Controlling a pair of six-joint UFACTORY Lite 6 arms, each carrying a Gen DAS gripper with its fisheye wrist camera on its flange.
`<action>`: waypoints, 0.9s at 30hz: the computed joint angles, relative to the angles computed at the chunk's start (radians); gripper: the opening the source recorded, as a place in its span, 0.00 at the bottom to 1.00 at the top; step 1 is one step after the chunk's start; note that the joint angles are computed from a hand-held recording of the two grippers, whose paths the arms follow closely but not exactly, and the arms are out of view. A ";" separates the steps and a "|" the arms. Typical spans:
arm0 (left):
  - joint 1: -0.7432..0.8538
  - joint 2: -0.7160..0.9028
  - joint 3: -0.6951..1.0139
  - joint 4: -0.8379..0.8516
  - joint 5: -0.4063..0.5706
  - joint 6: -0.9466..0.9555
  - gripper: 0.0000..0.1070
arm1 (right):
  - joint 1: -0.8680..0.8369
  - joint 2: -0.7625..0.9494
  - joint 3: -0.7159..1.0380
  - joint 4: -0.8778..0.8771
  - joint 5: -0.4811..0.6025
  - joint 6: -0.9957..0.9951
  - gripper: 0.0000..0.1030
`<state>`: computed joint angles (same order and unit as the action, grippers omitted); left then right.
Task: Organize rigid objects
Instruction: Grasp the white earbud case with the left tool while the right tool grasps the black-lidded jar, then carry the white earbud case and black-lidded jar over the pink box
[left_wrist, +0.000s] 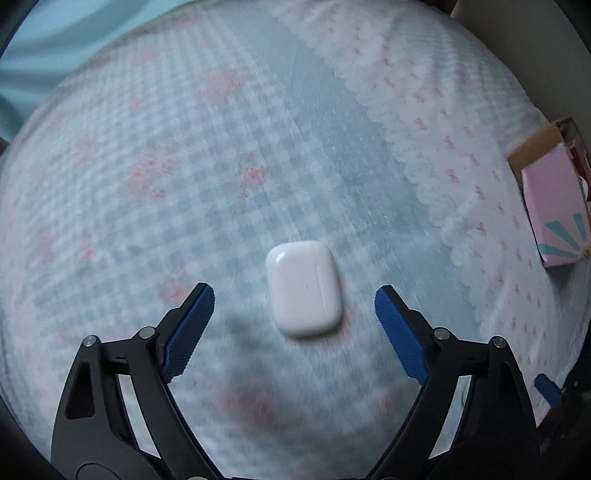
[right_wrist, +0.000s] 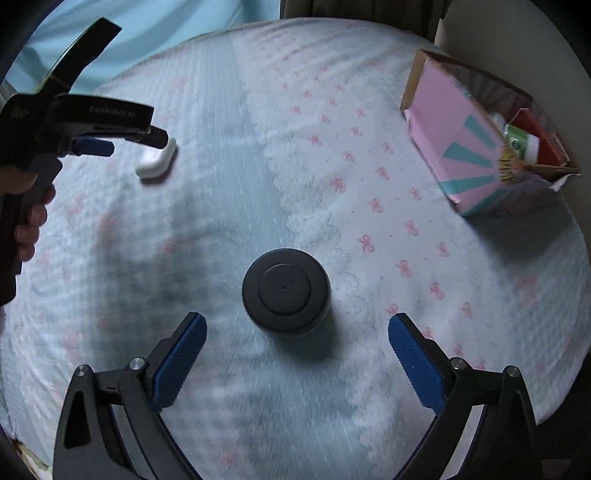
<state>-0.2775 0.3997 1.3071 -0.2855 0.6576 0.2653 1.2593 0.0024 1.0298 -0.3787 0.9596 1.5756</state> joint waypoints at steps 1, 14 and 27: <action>-0.002 0.026 0.015 -0.005 0.001 0.001 0.75 | -0.013 0.007 -0.010 0.005 -0.021 -0.005 0.94; -0.041 0.097 0.061 0.054 -0.019 -0.059 0.44 | -0.142 0.066 -0.040 0.139 -0.146 -0.205 0.55; -0.023 0.062 0.073 0.014 0.036 -0.061 0.40 | -0.157 0.055 -0.026 0.171 -0.127 -0.286 0.51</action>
